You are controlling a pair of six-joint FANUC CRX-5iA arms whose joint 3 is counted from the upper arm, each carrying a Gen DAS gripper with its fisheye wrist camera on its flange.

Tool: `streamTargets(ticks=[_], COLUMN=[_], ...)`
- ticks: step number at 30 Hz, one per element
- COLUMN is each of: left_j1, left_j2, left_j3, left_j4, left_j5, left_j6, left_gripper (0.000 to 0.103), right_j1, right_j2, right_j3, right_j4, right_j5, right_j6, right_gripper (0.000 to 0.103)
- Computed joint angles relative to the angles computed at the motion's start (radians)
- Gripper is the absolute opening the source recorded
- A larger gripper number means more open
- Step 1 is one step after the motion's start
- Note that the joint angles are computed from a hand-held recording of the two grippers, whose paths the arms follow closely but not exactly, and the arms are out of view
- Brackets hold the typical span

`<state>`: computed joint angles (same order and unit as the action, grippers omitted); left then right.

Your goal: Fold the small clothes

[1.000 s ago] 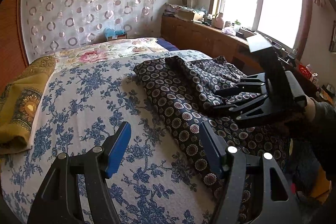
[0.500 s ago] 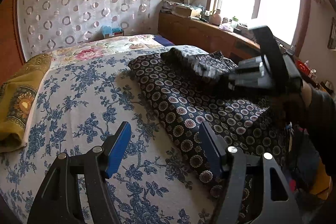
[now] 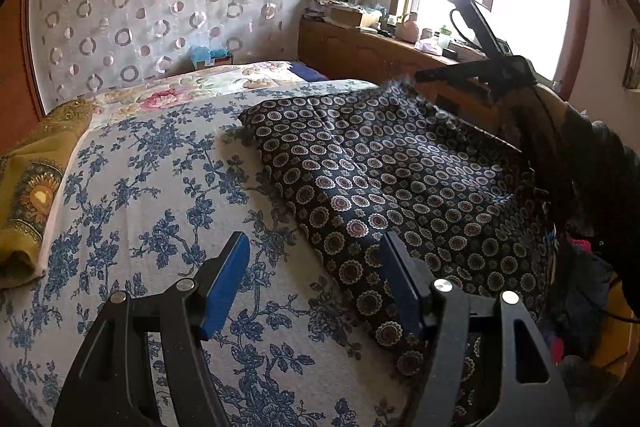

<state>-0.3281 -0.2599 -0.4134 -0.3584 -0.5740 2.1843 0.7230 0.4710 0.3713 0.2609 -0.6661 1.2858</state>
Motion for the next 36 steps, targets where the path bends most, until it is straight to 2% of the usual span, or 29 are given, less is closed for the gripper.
streamTargets(ticks=[2,4,6,10,16,17,20,25,30,36], left_j1=[-0.001,-0.003,-0.006,-0.002,-0.001,-0.002,-0.003,-0.004,-0.002,0.006], left_j2=[0.002,0.004,0.006,0.009,0.02,0.022,0.027,0.032,0.04,0.039], left_j3=[-0.001,0.0,0.002,0.001,0.003,0.004,0.006,0.006,0.007,0.0], left_j4=[0.003,0.004,0.004,0.014,0.028,0.029,0.03,0.036,0.046,0.064], left_j5=[0.001,0.001,-0.001,0.004,0.007,0.006,0.002,0.003,-0.002,0.0], left_j6=[-0.002,-0.002,-0.003,-0.016,-0.031,-0.032,-0.034,-0.037,-0.045,-0.059], left_gripper=[0.068,0.068,0.068,0.068,0.068,0.068,0.068,0.068,0.068,0.068], right_j1=[0.002,0.001,0.003,-0.006,0.0,-0.002,-0.013,-0.019,-0.028,-0.021], right_j2=[-0.001,-0.005,-0.008,0.007,0.052,0.055,0.073,0.032,-0.011,0.003], right_j3=[-0.009,-0.011,-0.017,0.023,0.064,0.069,0.107,0.043,-0.044,-0.049], right_j4=[0.039,0.025,0.021,-0.084,-0.094,-0.103,-0.172,-0.161,-0.075,-0.02], right_j5=[0.014,0.022,0.027,-0.034,-0.132,-0.137,-0.159,-0.09,0.012,0.001], right_j6=[-0.032,-0.035,-0.041,0.07,0.144,0.155,0.239,0.262,0.146,0.096], right_gripper=[0.013,0.015,0.037,0.038,0.038,0.038,0.007,0.003,0.002,0.003])
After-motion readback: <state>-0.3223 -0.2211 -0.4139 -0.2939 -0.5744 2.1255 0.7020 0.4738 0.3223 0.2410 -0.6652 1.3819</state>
